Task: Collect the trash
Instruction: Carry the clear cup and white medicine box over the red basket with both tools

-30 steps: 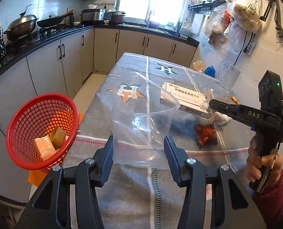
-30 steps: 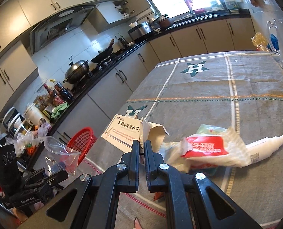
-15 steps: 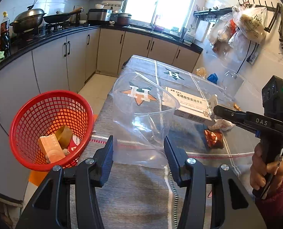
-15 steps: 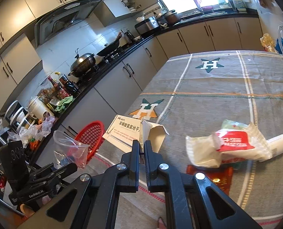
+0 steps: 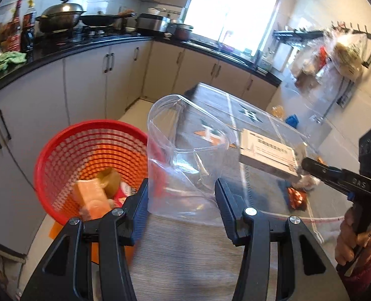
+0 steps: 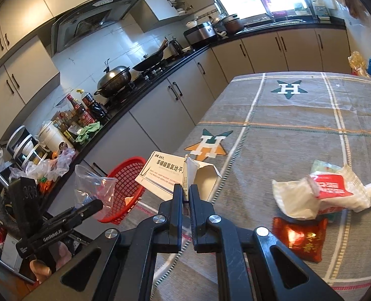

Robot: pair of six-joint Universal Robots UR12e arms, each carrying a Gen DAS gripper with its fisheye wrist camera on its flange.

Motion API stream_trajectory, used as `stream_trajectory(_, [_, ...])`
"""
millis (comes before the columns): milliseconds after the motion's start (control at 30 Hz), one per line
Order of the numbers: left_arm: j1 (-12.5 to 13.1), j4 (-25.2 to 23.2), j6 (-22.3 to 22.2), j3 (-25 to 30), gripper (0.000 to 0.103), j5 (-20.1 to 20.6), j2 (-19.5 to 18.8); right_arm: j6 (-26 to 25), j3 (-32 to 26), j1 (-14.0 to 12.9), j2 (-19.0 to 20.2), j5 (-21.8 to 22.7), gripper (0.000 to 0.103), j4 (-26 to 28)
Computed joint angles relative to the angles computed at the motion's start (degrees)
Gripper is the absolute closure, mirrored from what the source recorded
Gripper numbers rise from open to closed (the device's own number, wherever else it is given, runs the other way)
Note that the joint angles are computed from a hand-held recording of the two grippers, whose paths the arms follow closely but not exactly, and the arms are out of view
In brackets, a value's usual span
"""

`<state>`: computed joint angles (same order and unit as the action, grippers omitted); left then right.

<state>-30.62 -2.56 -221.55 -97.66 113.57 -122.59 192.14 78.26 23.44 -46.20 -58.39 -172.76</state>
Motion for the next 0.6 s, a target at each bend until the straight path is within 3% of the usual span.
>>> stream_trajectory(300, [0.39,-4.42,-3.66,-1.84,0.053,7.75,1.55,-2.49,-2.28,2.34,0.52,-0.98,0.096,2.01])
stream_trajectory(600, [0.61,-7.34,-4.68,-1.88,0.053,10.12,1.40,-5.17,-4.87,4.85,1.27,-4.17,0.096,3.56])
